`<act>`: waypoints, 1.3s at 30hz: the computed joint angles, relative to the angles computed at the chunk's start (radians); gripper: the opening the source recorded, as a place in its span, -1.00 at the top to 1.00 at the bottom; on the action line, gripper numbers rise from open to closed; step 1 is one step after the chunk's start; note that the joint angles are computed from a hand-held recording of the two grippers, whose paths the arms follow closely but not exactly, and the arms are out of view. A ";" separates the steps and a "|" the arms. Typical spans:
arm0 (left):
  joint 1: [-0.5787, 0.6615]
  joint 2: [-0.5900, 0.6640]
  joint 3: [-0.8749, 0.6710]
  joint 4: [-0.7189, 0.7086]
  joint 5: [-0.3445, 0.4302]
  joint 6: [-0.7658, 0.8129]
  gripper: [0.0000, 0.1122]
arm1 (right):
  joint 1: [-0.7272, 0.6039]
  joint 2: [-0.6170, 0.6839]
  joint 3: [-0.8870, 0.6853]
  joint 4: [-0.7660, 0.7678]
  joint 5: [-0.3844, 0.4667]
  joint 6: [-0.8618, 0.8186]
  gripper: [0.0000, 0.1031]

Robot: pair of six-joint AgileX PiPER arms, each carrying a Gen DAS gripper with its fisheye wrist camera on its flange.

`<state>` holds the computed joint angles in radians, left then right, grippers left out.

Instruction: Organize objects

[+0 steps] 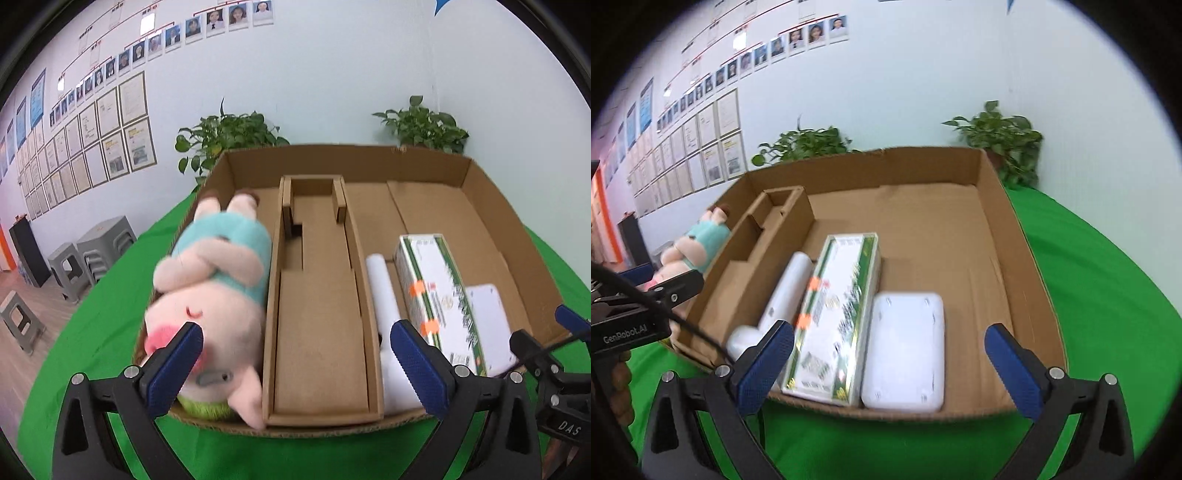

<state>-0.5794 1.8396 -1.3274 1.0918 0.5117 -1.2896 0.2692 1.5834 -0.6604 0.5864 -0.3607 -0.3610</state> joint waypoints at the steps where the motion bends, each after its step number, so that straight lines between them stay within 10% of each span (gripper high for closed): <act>1: 0.000 0.002 0.020 0.028 -0.007 -0.036 -0.82 | 0.008 0.016 -0.011 0.037 -0.014 -0.028 -1.00; 14: -0.038 0.082 0.117 0.471 0.017 -0.472 -0.83 | 0.082 0.074 0.016 0.158 -0.108 -0.111 -1.00; 39: 0.004 0.091 0.109 0.480 -0.089 -0.488 -0.83 | 0.093 0.077 0.011 0.232 -0.093 -0.184 -1.00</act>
